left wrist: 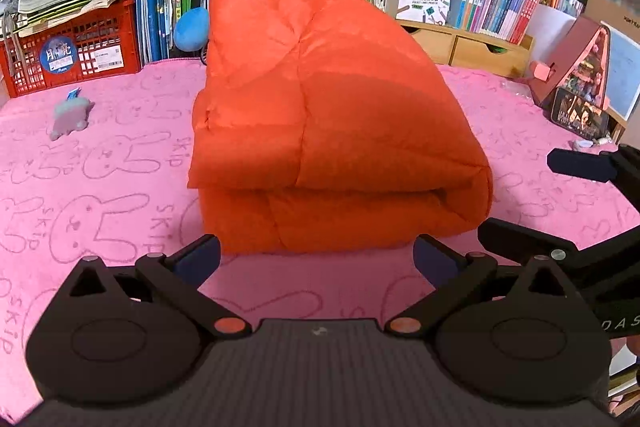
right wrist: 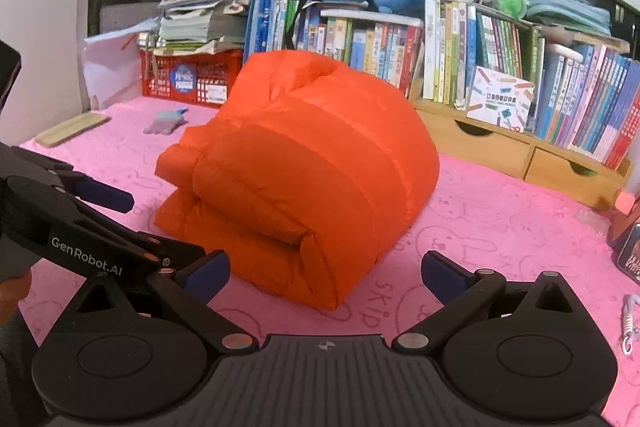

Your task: Fold clothes

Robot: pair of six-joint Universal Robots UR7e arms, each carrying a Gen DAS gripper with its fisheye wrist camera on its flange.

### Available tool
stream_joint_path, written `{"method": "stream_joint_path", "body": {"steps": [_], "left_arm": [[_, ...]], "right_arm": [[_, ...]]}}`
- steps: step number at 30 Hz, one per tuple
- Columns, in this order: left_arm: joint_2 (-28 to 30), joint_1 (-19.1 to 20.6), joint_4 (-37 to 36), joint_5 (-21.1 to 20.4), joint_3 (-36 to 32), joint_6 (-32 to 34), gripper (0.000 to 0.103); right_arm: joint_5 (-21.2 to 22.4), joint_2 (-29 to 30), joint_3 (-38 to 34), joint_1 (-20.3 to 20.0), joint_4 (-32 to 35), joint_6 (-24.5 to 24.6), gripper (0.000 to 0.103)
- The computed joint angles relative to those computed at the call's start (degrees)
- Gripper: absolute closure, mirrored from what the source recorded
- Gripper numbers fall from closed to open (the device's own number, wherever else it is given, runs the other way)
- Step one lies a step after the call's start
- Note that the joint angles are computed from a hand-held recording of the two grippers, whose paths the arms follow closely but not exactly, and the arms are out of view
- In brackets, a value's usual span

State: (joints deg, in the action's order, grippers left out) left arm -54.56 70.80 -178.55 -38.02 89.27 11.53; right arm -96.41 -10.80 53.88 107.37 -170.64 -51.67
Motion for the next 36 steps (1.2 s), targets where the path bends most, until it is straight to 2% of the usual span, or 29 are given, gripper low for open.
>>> {"method": "stream_joint_path", "body": {"steps": [5,12,24,32,36], "left_arm": [[0.20,0.05,0.67,-0.03,-0.41,0.20,0.000],[0.70,0.10,-1.95,-0.03,-0.56,1.33,0.000],[0.09,0.90,5.87,-0.95,-1.64,-4.72,0.000],[-0.30,1.22,8.36,-1.55,-1.89,-7.42,0.000],[0.04,1.17,5.77,-1.27,-1.57,-7.42,0.000]], "right_arm": [[0.08,0.21,-0.36,0.00,-0.56,0.34,0.000],[0.01,0.80,-1.43,-0.16,-0.07,1.55,0.000],[-0.68,1.51,-2.55,-0.20,0.48,1.92,0.000],[-0.85,1.79,-2.97,-0.26,0.73,2.47,0.000],[-0.72,1.88,-2.97,-0.28,0.87,2.54,0.000]]}}
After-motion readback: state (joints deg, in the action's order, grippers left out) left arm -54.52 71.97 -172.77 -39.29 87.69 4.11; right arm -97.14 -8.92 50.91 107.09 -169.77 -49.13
